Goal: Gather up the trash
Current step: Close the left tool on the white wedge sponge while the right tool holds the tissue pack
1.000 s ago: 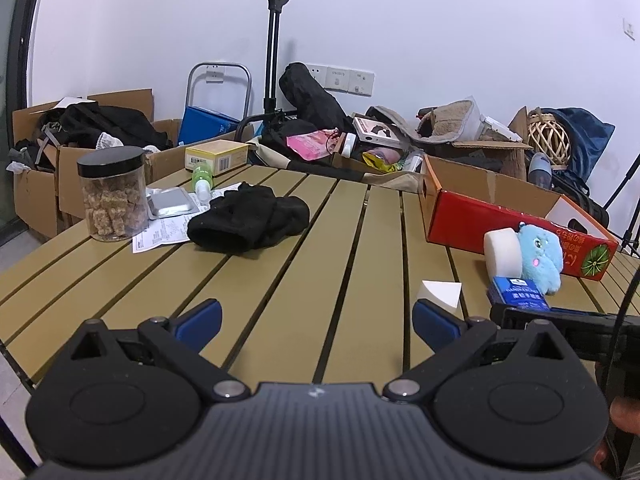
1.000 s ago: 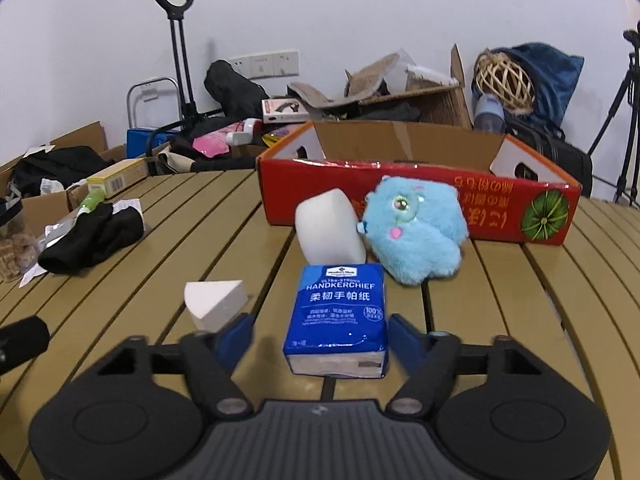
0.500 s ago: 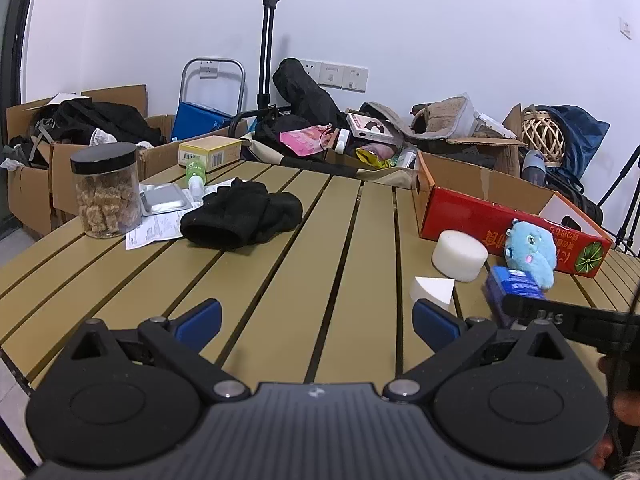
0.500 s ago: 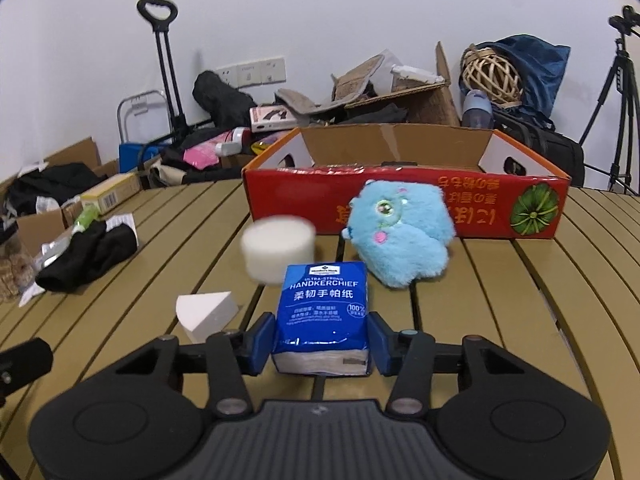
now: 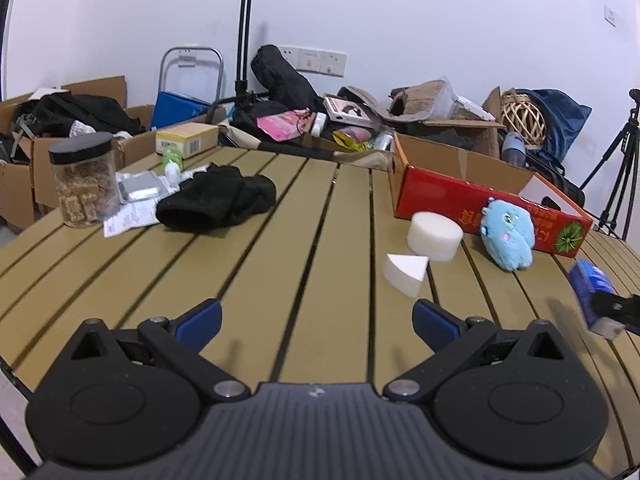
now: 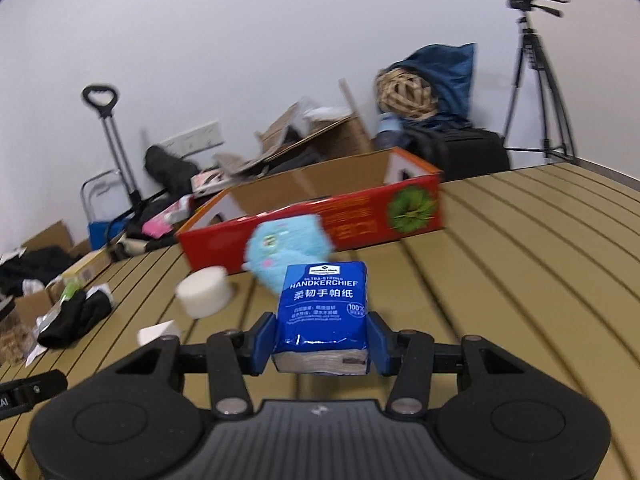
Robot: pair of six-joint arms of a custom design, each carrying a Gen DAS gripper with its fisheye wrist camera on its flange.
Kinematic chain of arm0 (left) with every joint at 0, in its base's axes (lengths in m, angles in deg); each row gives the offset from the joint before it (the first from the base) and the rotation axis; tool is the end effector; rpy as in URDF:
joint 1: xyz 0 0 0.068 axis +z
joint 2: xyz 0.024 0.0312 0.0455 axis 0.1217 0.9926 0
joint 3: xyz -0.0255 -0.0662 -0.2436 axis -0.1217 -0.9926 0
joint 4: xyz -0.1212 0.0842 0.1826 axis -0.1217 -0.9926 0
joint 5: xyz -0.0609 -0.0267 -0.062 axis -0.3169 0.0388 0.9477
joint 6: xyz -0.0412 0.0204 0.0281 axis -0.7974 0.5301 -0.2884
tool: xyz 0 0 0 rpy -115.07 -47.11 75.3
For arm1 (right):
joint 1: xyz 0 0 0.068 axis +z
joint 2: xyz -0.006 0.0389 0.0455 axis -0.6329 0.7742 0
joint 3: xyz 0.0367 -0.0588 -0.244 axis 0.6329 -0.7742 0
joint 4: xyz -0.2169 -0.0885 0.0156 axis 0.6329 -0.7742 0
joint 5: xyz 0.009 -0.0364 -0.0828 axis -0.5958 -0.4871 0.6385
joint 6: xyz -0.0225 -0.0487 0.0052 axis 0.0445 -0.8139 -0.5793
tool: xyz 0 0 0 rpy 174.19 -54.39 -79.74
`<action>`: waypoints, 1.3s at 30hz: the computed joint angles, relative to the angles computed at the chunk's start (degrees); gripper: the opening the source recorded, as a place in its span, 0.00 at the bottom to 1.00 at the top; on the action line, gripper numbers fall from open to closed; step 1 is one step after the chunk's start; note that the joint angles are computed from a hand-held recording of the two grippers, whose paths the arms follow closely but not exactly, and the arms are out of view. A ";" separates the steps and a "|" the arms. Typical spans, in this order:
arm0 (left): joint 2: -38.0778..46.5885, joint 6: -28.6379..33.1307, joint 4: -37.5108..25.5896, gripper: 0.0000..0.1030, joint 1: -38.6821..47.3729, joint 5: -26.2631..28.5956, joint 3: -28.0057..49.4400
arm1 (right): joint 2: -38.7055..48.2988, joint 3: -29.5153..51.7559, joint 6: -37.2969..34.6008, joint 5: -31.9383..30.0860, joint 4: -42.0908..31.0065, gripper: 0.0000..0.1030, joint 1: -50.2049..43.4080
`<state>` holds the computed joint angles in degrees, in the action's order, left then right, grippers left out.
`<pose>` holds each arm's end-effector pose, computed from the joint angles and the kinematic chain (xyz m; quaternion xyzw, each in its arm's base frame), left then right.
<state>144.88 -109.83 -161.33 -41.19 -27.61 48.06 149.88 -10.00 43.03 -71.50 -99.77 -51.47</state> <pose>0.1140 -0.0848 0.3484 -0.2168 0.8439 0.0557 0.4875 0.2111 -0.0272 0.3401 -0.0395 0.8425 0.1747 0.5080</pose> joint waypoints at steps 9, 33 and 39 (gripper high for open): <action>6.31 10.06 9.70 1.00 2.79 3.51 2.16 | 4.34 1.13 -3.02 -9.99 1.33 0.46 -14.04; 26.76 18.72 18.13 0.45 16.72 12.70 12.81 | 8.53 1.12 -2.67 -15.90 8.14 0.46 -19.76; 25.34 18.86 19.82 0.31 16.69 12.88 11.88 | 8.58 1.23 -3.08 -17.04 8.13 0.46 -19.95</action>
<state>170.22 -90.97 -141.51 -24.50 -14.73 59.94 158.47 -8.77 39.96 -88.54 -91.63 -71.43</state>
